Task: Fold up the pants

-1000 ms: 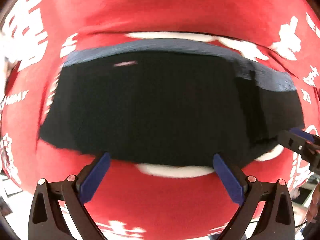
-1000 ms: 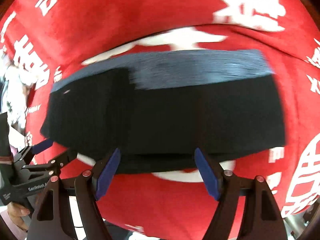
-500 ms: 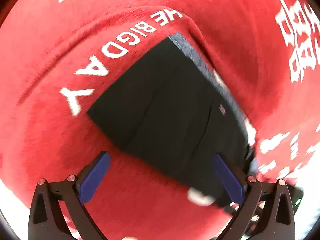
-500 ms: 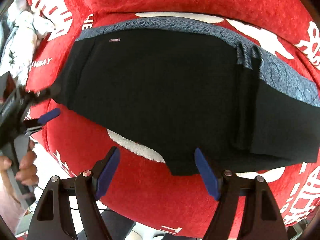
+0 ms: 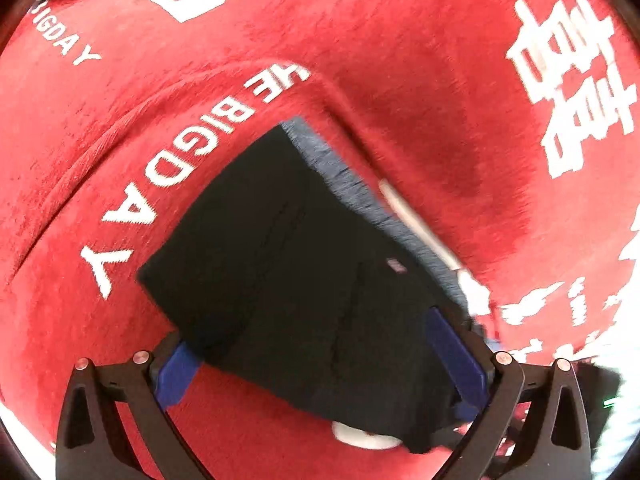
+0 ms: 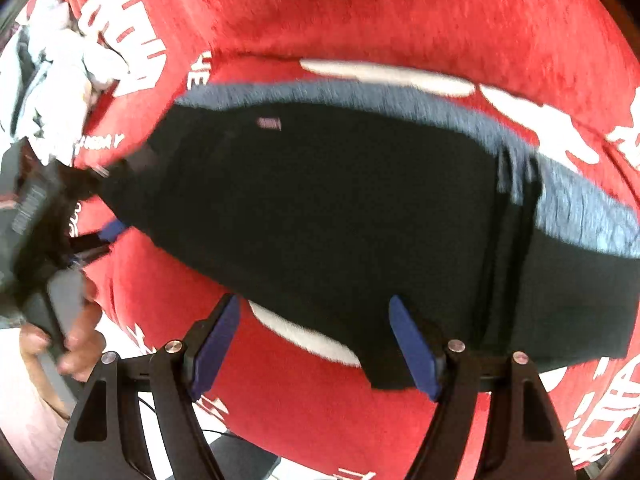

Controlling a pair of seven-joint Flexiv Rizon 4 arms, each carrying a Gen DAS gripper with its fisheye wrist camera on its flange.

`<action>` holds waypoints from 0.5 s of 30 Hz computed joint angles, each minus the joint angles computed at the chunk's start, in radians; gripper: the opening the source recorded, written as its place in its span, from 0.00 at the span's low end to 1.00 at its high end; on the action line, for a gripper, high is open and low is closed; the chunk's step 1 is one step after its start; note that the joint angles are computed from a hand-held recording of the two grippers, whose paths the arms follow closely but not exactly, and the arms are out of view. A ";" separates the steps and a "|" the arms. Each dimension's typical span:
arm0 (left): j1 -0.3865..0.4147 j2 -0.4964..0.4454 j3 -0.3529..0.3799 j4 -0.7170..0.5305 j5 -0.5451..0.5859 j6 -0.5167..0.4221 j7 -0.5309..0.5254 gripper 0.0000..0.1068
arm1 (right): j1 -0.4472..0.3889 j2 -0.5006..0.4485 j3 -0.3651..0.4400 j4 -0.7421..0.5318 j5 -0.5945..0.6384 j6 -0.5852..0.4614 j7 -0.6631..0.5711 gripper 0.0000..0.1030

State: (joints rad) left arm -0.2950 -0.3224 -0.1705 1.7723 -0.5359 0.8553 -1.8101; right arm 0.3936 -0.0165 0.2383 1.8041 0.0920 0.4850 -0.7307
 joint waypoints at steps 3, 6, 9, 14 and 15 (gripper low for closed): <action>-0.019 -0.027 0.050 -0.071 0.159 -0.110 -0.108 0.58 | -0.009 -0.033 -0.022 -0.067 -0.029 0.001 -0.056 0.77; -0.034 -0.035 0.069 -0.135 0.309 -0.194 -0.103 0.40 | -0.020 -0.091 -0.040 -0.173 -0.034 -0.014 -0.149 0.77; -0.085 -0.037 0.081 -0.211 0.504 -0.234 -0.049 0.37 | -0.036 -0.181 -0.047 -0.327 0.030 -0.070 -0.255 0.78; -0.142 -0.039 0.097 -0.256 0.682 -0.258 -0.010 0.37 | -0.046 -0.411 -0.033 -0.670 0.142 -0.317 -0.337 0.78; -0.146 -0.040 0.097 -0.265 0.695 -0.262 -0.009 0.37 | -0.038 -0.455 -0.029 -0.729 0.142 -0.360 -0.348 0.78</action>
State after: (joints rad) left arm -0.4413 -0.3625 -0.0731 1.5077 0.1593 0.5931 -1.8190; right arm 0.3552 -0.4712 0.2091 1.0755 0.2344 0.1252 -1.0789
